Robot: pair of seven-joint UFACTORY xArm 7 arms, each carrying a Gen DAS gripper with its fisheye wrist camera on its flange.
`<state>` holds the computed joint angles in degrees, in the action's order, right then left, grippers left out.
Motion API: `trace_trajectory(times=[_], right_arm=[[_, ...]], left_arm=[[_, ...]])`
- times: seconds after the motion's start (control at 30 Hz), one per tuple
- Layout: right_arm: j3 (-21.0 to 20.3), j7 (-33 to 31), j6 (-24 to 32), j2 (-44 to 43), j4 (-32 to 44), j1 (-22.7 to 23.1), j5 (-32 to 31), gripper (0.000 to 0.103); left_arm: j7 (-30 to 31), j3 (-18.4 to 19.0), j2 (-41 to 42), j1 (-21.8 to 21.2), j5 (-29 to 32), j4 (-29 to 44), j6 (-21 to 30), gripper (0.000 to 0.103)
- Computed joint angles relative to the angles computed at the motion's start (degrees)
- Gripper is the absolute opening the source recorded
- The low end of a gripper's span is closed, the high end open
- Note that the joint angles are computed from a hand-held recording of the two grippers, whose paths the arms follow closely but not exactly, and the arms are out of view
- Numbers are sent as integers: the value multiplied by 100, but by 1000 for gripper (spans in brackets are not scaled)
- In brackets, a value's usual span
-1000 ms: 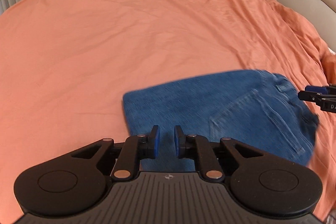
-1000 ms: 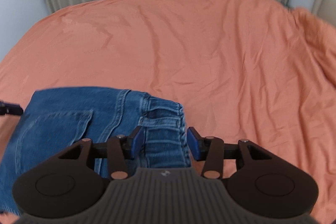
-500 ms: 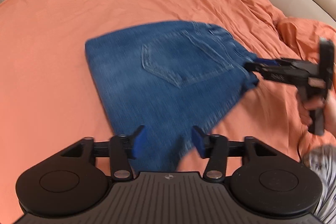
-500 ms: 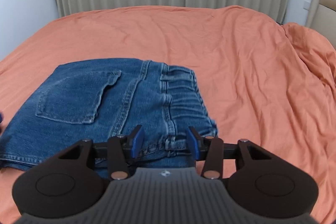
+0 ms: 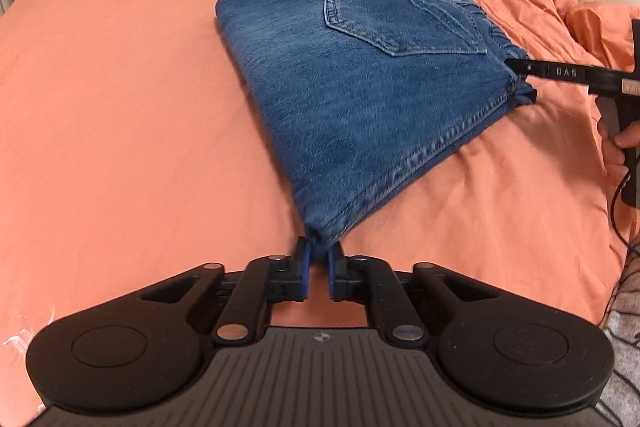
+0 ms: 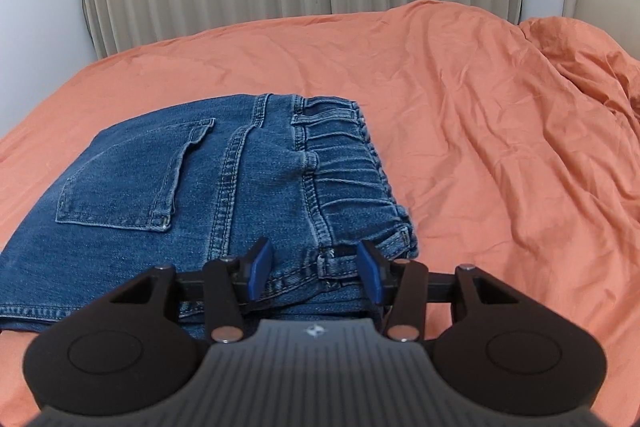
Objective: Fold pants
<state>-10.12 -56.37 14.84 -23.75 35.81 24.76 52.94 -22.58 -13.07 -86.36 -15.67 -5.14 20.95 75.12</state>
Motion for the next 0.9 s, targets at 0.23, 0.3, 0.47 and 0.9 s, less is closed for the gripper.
trace_trajectory(times=[0.23,0.3,0.47,0.9], right_arm=[[-286,140,404,-166,45,-110,695,69],[-308,266,508,-118,106,-262,921,72],[-523,715,1504,348,458,-651,1445,77],[-183,510,2902,1575,1147,-1383,2404,79]], left_arm=[[-340,218,-646,242,-34,126,417,25],[-446,390,-782,432,-73,51,179,43],[-711,917,-732,852,-357,-317,-891,67],[-1483,1480,176,1061,-1120,-1818,-3905,82]])
